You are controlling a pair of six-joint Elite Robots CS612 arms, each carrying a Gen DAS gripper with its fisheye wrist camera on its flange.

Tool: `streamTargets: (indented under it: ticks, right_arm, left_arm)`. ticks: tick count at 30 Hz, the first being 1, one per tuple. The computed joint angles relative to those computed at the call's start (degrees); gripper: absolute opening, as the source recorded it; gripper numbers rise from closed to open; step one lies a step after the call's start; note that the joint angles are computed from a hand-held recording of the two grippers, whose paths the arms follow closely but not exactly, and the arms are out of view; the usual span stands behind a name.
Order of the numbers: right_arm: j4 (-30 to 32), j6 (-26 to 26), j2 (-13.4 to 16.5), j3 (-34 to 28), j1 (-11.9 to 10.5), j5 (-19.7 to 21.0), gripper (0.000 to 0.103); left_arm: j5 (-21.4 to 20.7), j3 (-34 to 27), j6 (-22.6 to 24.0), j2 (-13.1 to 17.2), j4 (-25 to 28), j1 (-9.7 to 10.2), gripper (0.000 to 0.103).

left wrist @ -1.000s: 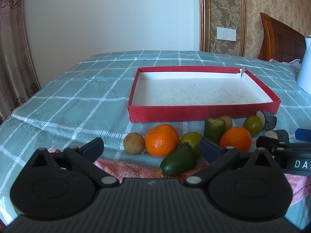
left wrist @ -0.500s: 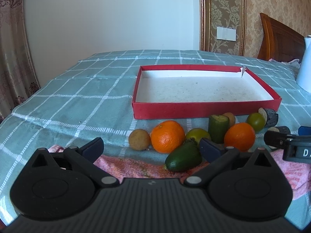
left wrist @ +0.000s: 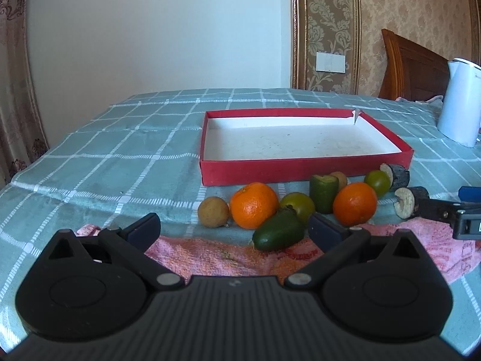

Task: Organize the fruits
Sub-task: 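Move the right tool toward the dark cylindrical log piece, then close the right gripper on the dark log piece and lift it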

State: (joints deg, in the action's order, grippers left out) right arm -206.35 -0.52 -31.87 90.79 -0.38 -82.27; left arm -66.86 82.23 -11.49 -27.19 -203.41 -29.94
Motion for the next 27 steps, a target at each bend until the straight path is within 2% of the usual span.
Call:
streamTargets:
  ticks: [4,8,11,14,16,21,25,27]
  right_arm:
    - [-0.2,-0.8,0.3,-0.5,0.1,-1.1,0.103]
    - [2.3,0.1,0.6,-1.8,0.2,0.4,0.103]
    - [5.0,-0.2,0.8,-3.2,0.7,-0.5,0.103]
    - [6.8,-0.2,1.2,-4.2,0.9,0.4,0.102]
    - [8.2,-0.6,1.3,-4.7,1.1,-0.1,0.094]
    - [7.9,-1.7,1.5,-4.8,1.5,-0.7,0.058]
    - [7.6,-0.9,1.5,-4.7,1.2,0.0,0.056]
    - [7.5,-0.7,1.5,-4.7,1.2,-0.1,0.056]
  left_arm:
    - [-0.7,0.1,-0.5,0.0,0.0,0.19,0.103]
    - [-1.0,0.4,-0.6,0.0,-0.8,0.34,0.103]
    - [-0.8,1.0,-0.6,-0.1,-1.6,0.47,0.103]
    - [-0.8,1.3,-1.3,-0.1,-2.7,0.7,0.103]
    - [-0.8,1.3,-2.0,0.0,-2.3,0.84,0.103]
    - [-0.6,0.6,-2.7,0.2,-1.4,0.98,0.103]
    - [-5.1,0.8,-4.2,-0.2,-0.8,1.4,0.103]
    - [-5.5,0.6,-3.7,0.0,-1.7,1.1,0.103]
